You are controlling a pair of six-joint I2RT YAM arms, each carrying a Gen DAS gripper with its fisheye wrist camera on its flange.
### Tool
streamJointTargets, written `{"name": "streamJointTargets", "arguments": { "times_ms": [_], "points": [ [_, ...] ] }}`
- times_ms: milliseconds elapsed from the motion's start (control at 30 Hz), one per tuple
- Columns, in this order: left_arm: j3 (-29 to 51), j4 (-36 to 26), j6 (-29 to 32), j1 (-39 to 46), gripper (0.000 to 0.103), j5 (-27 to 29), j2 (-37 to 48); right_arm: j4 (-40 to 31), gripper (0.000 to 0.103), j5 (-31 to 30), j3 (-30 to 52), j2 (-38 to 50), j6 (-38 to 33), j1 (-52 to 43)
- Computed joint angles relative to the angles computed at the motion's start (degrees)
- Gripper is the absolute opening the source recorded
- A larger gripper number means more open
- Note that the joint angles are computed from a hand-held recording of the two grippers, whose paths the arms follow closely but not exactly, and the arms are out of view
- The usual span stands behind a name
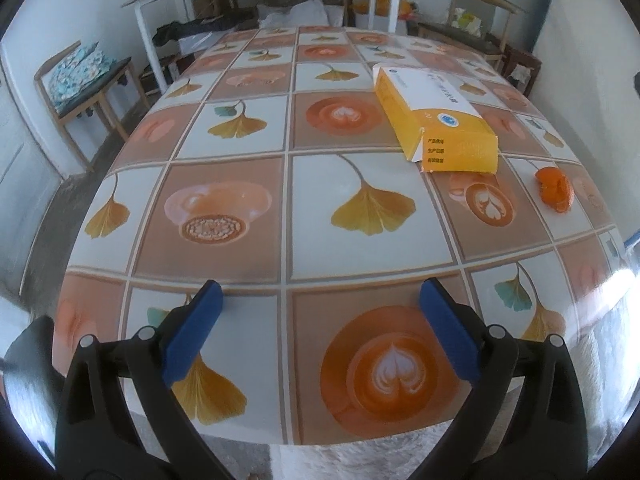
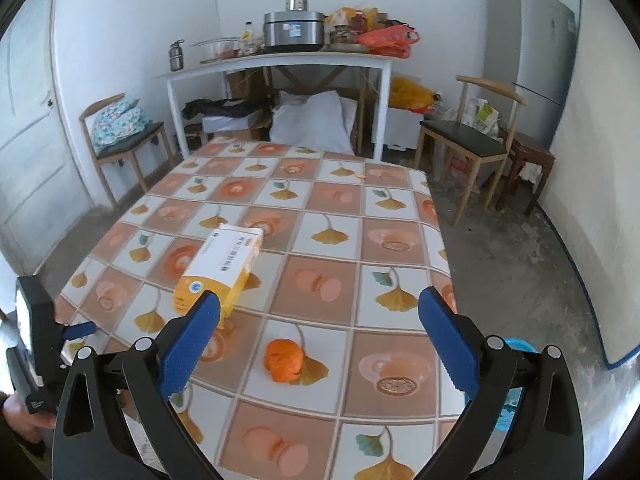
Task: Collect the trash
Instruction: 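Grasp the yellow-and-white medicine box with the left tool and lift it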
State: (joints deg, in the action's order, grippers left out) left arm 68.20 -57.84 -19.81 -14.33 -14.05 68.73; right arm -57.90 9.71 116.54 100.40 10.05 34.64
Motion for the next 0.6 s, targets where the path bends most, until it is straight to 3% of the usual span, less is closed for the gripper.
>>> {"name": "streamJointTargets", "arguments": {
  "times_ms": [100,233,267,367,500,600],
  "points": [
    [0.3,-0.4,0.2,1.5,0.096,1.7,-0.8,1.9,0.096,-1.6,-2.9,-2.4,-0.7,-1.5],
    [0.0,5.1,0.8,9.1,0.096,15.5,-4.7,4.6,0.096,-3.4,-7.4,-5.0,-1.1,-3.5],
    [1.4,6.4,0.4,11.4,0.096,21.1,-3.8,4.4,0.096,-4.0,-7.6,-4.7,-0.9,-3.9],
    [7.8,8.1,-1.1,12.2,0.096,28.2,2.7,3.1,0.096,-5.8,-6.8,-3.4,-0.5,-4.9],
    [20.4,6.4,0.8,6.6,0.096,23.2,15.6,3.4,0.096,-7.4,-7.1,-3.0,-0.3,-5.8],
    [31.9,1.4,1.9,3.1,0.095,18.1,27.5,3.3,0.096,-8.0,-7.1,-3.1,-0.3,-6.6]
  ]
}}
